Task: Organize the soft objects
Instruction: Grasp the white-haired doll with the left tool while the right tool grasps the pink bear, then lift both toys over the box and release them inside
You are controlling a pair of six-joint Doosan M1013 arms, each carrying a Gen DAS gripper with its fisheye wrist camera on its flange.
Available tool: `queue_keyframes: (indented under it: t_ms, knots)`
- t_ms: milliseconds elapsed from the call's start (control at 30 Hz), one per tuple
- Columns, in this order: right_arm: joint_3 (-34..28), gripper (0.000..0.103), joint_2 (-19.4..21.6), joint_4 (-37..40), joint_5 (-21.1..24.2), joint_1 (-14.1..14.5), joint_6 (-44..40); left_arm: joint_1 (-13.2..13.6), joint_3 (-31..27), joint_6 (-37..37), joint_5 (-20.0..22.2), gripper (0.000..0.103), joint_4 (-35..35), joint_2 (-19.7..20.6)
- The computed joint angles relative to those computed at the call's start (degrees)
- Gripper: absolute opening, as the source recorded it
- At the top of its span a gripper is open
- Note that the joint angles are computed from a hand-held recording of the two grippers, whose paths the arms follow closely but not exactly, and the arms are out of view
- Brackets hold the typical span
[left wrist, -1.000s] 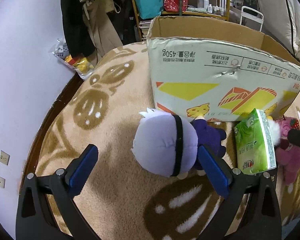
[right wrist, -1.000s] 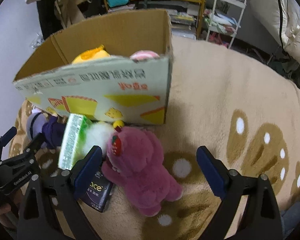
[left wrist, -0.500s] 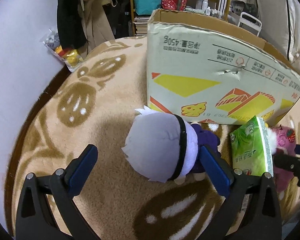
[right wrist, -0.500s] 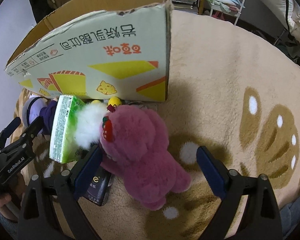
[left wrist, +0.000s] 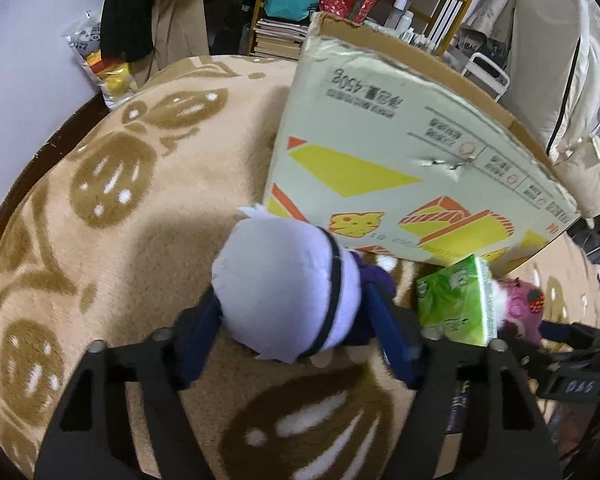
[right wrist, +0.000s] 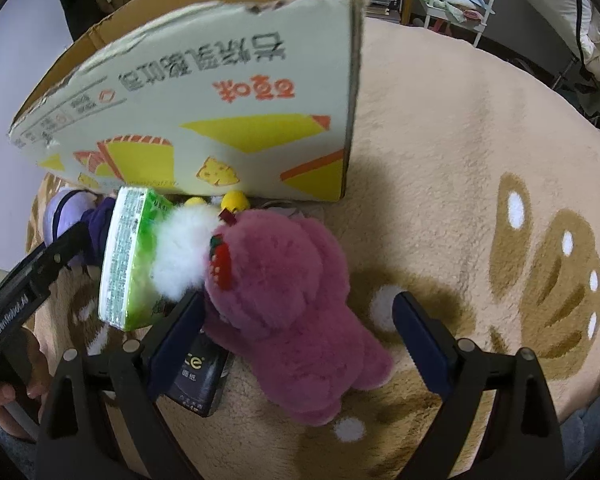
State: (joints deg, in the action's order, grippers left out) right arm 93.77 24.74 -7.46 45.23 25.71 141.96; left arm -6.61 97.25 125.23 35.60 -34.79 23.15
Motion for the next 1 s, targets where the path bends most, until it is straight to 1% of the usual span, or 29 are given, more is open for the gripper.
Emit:
queue_keyframes:
  t_ms: [67, 200, 300, 333, 467, 567, 633, 767, 867, 933, 967, 1000]
  knots:
    - [-0.3, 0.098, 0.5, 0.5, 0.5, 0.1, -0.9, -0.2, 0.0, -1.4, -0.4, 0.064, 0.9, -0.2]
    - [-0.5, 0.086, 0.8, 1.5, 0.5, 0.4, -1.4, -0.4, 0.5, -1.8, -0.8, 0.061, 2.1, -0.7]
    - [-0.8, 0.081, 1.1, 0.7, 0.4, 0.8, -1.6, -0.4, 0.8, -2.5, -1.1, 0.059, 2.9, -1.4]
    - [-0.5, 0.08, 0.9, 0.4, 0.2, 1.1, -1.4, -0.6, 1.1, -2.5, -1.5, 0.058, 3.4, -1.7]
    - [-0.1, 0.075, 0.7, -0.2, -1.0, 1.3, -1.4, -1.2, 2.4, -2.9, -3.6, 0.057, 6.2, -3.1]
    - [0.4, 0.073, -0.2, -6.6, -1.0, 2.3, 3.2, -1.4, 3.3, -2.6, -4.5, 0.056, 7.1, -4.2]
    - [0.1, 0.073, -0.8, -11.5, -0.7, 3.6, 6.8, -1.5, 4.1, -3.4, -5.7, 0.056, 8.1, -5.2]
    - [1.6, 0.073, -2.6, -15.7, -3.0, 4.2, 12.0, -1.2, 5.9, -2.4, -8.6, 0.056, 6.9, -7.5]
    - [3.5, 0.073, -4.6, -20.4, -4.9, 4.8, 17.5, -1.1, 7.3, -0.7, -11.3, 0.056, 5.3, -9.5]
    - [4.4, 0.073, -5.9, -25.6, -5.7, 5.5, 22.3, -0.7, 8.4, 4.9, -12.9, 0.056, -0.7, -11.0]
    - [4.9, 0.073, -6.9, -27.2, -5.5, 5.6, 23.3, -0.6, 8.8, 7.0, -13.7, 0.056, -3.1, -11.7]
    - [5.3, 0.073, -7.6, -31.0, -5.2, 6.3, 26.4, -0.6, 9.4, 9.9, -14.6, 0.056, -6.0, -12.5]
